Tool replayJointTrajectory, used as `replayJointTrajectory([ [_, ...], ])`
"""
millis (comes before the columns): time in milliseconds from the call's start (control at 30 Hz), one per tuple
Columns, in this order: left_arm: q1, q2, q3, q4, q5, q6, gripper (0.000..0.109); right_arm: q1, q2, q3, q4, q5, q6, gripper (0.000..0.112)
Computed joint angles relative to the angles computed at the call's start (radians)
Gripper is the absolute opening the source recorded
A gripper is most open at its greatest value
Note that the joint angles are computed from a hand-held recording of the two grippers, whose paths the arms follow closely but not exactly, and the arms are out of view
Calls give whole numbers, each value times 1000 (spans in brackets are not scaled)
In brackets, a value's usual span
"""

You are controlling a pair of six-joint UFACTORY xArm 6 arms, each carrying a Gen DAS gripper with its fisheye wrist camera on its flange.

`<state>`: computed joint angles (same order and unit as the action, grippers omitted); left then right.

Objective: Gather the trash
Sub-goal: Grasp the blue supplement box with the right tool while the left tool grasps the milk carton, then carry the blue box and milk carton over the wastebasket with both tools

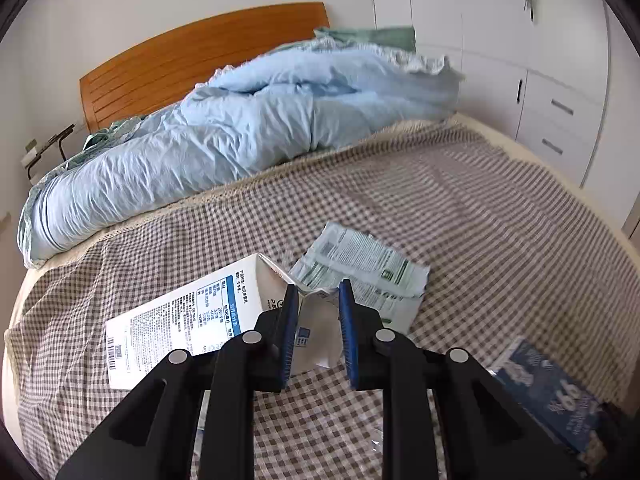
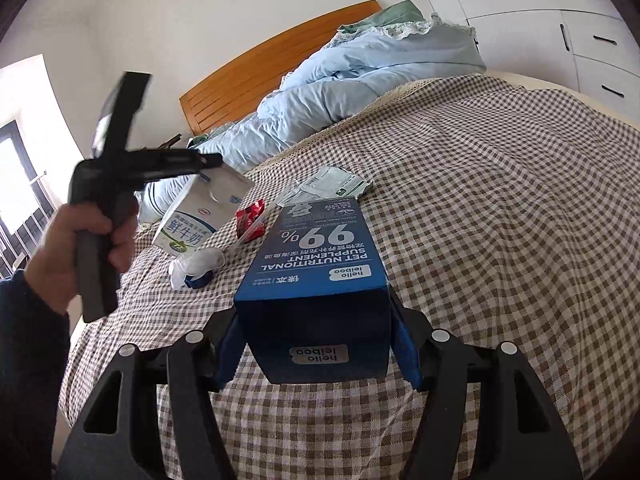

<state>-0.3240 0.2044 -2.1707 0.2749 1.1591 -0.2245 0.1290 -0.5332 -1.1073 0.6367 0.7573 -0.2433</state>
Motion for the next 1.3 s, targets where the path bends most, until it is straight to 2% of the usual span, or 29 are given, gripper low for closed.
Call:
replayJointTrajectory([
  [167,-8,-104,-32,-132,-29,-18,18,-4,-12,12,-8,-32,25,61],
  [333,-130,-226,23,-172,-34,-39,18,-26,-115,48,-19,-58,45,61],
  [400,-198,-288,81,-149,-67,-40,17,-91,-190,74,1,-15,21,61],
  [433,-233,-309,100,-129,-78,-43,4,-125,-215,78,-2,10,10,61],
  [467,-265,-324,112,-114,-87,-47,1,-169,-242,81,-2,43,-10,61],
  [533,-306,-339,121,-133,-90,-56,2,-260,-264,65,22,103,-41,61],
  [600,-355,-355,155,-94,-104,-70,2,-343,-270,52,58,164,-71,61],
  [800,-424,-425,330,-74,-141,-157,0,-502,-321,72,93,297,-185,61],
  [1000,-473,-453,410,-113,-199,-156,0,-846,-356,92,203,516,-360,61],
  [1200,-568,-411,389,-142,-261,-160,0,-1316,-363,83,280,802,-605,61],
  [1300,-638,-373,361,-115,-290,-159,0,-1513,-356,99,256,894,-718,61],
])
